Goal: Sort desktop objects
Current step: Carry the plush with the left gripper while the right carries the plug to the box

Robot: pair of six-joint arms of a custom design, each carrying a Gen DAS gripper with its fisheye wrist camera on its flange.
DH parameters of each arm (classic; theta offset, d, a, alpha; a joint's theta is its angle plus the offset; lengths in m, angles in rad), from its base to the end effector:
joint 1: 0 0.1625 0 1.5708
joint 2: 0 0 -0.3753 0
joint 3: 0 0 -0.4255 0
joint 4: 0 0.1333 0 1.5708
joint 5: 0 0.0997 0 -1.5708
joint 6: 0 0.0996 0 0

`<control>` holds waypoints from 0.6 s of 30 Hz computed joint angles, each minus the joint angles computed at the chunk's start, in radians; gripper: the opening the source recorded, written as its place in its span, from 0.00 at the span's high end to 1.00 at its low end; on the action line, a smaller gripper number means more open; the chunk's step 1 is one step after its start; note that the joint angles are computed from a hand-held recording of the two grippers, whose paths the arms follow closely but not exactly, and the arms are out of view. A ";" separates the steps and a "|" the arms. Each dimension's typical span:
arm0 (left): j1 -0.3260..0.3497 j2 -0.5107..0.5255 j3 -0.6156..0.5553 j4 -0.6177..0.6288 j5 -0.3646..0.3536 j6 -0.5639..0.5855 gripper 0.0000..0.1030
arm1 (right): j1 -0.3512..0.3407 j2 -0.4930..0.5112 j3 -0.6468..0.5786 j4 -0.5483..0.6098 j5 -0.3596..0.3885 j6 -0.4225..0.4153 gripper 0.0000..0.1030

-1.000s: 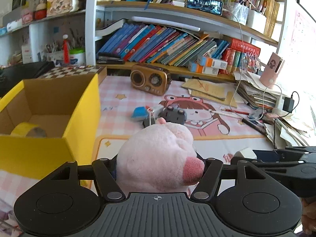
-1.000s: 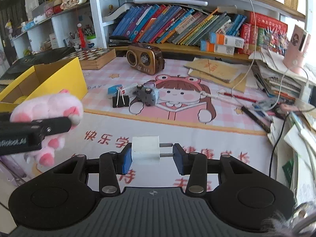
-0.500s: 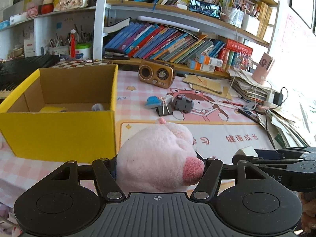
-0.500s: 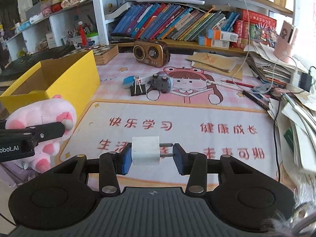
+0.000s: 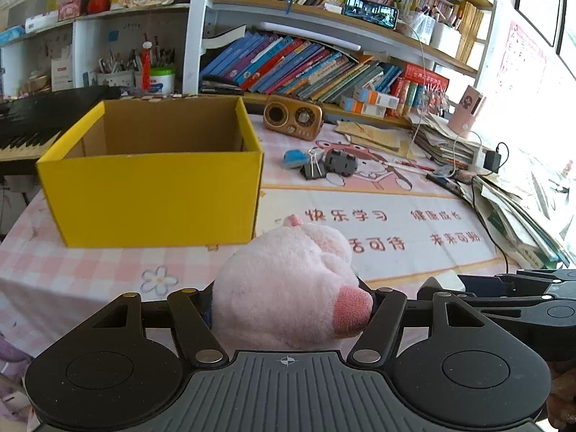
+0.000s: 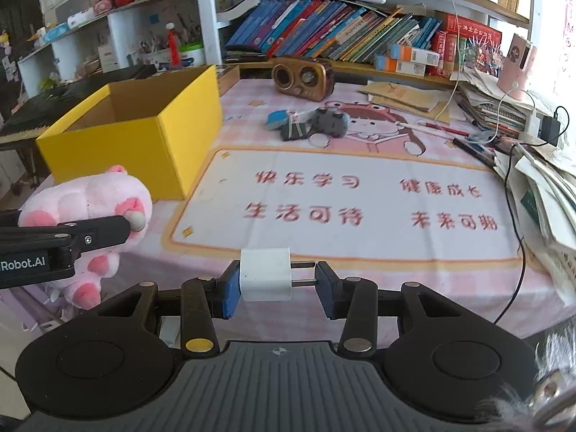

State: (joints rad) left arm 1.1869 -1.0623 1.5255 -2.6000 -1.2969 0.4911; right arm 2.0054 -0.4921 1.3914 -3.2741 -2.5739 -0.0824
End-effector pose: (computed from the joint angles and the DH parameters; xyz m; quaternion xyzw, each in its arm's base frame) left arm -0.1132 -0.7081 0.2727 0.3685 0.8778 -0.2692 0.1457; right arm 0.3408 -0.6171 0.0413 0.0244 -0.8282 0.4153 0.3755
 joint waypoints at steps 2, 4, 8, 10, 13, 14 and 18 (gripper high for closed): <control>0.005 -0.016 0.009 0.010 -0.003 0.005 0.37 | 0.010 0.008 0.000 0.010 -0.004 0.018 0.61; 0.010 -0.032 0.022 0.016 -0.006 0.010 0.37 | 0.020 0.014 -0.001 0.019 -0.008 0.034 0.61; 0.019 -0.063 0.044 0.022 -0.010 0.014 0.37 | 0.036 0.027 -0.005 0.034 -0.011 0.052 0.61; 0.022 -0.076 0.055 0.019 -0.009 0.013 0.37 | 0.041 0.033 -0.008 0.043 -0.007 0.058 0.61; 0.029 -0.094 0.068 0.012 -0.005 0.010 0.37 | 0.047 0.041 -0.014 0.055 0.002 0.059 0.61; 0.030 -0.098 0.072 0.009 -0.002 0.008 0.37 | 0.048 0.044 -0.018 0.060 0.006 0.059 0.61; 0.038 -0.114 0.081 0.002 0.009 -0.001 0.37 | 0.053 0.057 -0.035 0.078 0.028 0.049 0.61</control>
State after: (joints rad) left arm 1.2250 -1.1768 1.6069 -2.5981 -1.2883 0.4904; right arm 2.0582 -0.4347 1.3566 -3.1960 -2.5461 -0.0332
